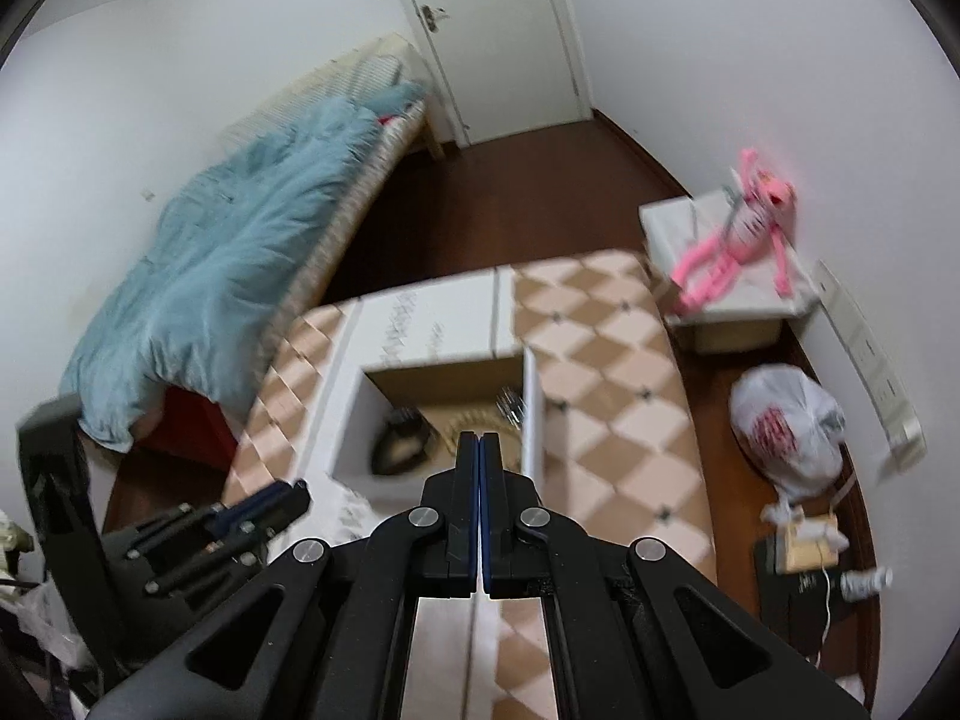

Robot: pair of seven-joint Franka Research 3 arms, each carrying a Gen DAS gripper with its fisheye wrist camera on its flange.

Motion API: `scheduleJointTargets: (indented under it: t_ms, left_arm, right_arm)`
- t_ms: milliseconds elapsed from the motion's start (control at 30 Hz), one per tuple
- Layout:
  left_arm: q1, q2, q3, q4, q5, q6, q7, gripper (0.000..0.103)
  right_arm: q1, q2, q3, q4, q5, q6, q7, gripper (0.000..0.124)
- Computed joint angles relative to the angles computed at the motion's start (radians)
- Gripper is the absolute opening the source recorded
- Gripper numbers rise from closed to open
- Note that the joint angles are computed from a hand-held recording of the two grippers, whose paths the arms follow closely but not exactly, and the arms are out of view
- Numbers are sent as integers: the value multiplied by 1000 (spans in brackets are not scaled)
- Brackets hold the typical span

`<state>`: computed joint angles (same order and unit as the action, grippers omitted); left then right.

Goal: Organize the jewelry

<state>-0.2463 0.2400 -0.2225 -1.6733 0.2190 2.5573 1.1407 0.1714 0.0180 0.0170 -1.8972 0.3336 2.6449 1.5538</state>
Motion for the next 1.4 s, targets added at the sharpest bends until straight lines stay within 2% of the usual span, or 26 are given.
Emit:
scheduleJointTargets:
  t_ms: [100, 267, 367, 467, 533, 600, 633, 767, 867, 900, 933, 967, 1000, 1100, 1233, 1400]
  left_arm:
    - [8, 34, 4, 55, -14, -22, 10, 9]
    - [20, 114, 12, 169, -36, -90, 26, 9]
    - [23, 118, 15, 172, -40, -96, 19, 9]
    - [14, 87, 21, 112, -14, -73, -2, 9]
    - [9, 69, 19, 69, -3, -63, -16, 9]
    - [-5, 46, 19, 9, 22, -48, -45, 9]
    - [-8, 42, 14, -8, 22, -47, -49, 9]
    - [-18, 53, -12, -56, 1, -61, -39, 9]
    - [-32, 76, -15, -61, 3, -75, -40, 9]
    - [-36, 83, -16, -60, 3, -80, -41, 9]
    - [-39, 87, -15, -60, 5, -84, -42, 9]
    - [-41, 89, -14, -59, 7, -88, -44, 9]
    - [-42, 91, -14, -59, 6, -91, -45, 9]
    - [-41, 87, -14, -61, 5, -93, -45, 9]
    - [-32, 61, -15, -79, -4, -78, -36, 9]
    - [-8, 24, -21, -74, -51, -60, 0, 9]
  right_arm:
    - [-3, 79, 1, 120, 19, -50, -26, 0]
    - [-13, 222, 6, 317, 34, -185, -46, 0]
    - [-31, 237, 15, 321, 75, -250, -74, 0]
    - [-24, 195, -1, 216, 38, -278, -48, 2]
    - [-22, 154, -11, 114, 18, -264, -18, 15]
    - [-21, 112, -21, 1, -2, -232, 33, 55]
    - [-23, 92, -23, -54, -3, -215, 51, 58]
    - [-30, 58, -29, -202, -20, -151, 134, 58]
    - [-30, 49, -23, -267, -22, -81, 141, 56]
    - [-30, 53, -19, -270, -9, -70, 130, 54]
    - [-23, 48, -18, -292, -39, -25, 145, 51]
    - [-21, 50, -16, -294, -48, -19, 145, 26]
    - [-19, 53, -13, -294, -42, -18, 137, 13]
    - [-12, 50, -16, -300, -90, 1, 175, 12]
    - [-27, 20, -12, -308, 46, 12, 121, 11]
    - [-38, -30, -19, -247, 200, -35, 14, 11]
